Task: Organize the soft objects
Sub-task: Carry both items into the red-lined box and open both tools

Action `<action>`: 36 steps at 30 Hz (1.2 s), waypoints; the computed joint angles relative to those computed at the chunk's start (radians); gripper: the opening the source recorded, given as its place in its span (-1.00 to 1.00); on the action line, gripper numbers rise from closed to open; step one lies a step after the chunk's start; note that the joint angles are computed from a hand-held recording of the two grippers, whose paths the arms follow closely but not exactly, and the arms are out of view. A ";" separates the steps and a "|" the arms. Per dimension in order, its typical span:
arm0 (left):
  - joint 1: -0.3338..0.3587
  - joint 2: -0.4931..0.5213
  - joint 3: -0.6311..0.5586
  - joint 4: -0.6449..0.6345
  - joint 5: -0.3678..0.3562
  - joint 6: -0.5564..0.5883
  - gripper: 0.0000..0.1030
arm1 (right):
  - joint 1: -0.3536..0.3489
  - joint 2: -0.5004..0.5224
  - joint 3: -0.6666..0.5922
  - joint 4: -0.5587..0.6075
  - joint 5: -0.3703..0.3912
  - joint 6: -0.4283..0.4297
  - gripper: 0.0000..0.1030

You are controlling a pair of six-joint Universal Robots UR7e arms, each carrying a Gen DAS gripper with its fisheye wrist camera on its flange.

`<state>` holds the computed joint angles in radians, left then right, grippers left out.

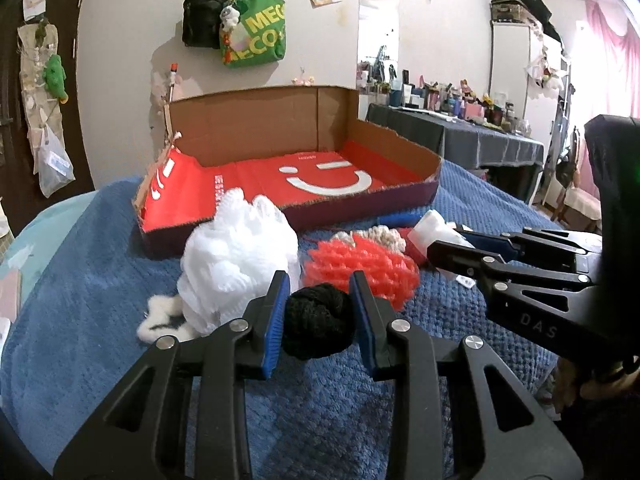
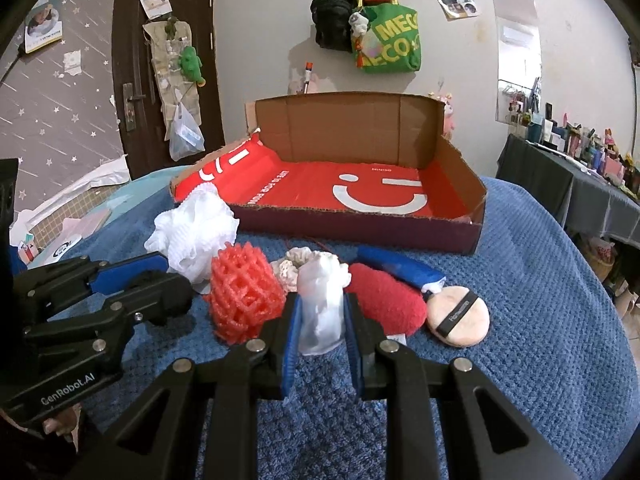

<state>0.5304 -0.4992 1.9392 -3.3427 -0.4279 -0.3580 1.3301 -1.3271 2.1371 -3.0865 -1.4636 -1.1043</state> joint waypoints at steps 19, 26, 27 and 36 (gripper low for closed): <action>0.100 -0.037 -0.193 -0.110 -0.014 0.337 -0.43 | 0.100 0.107 -0.229 0.009 -0.014 0.043 -0.55; 0.222 -0.093 -0.291 0.249 -0.114 0.185 -0.43 | 0.153 0.276 -0.492 0.247 -0.189 0.114 -0.55; 0.232 -0.094 -0.303 0.279 -0.117 0.172 -0.43 | 0.160 0.301 -0.526 0.268 -0.226 0.125 -0.55; 0.319 -0.088 -0.422 0.628 -0.183 0.063 -0.43 | 0.199 0.423 -0.712 0.451 -0.414 0.170 -0.55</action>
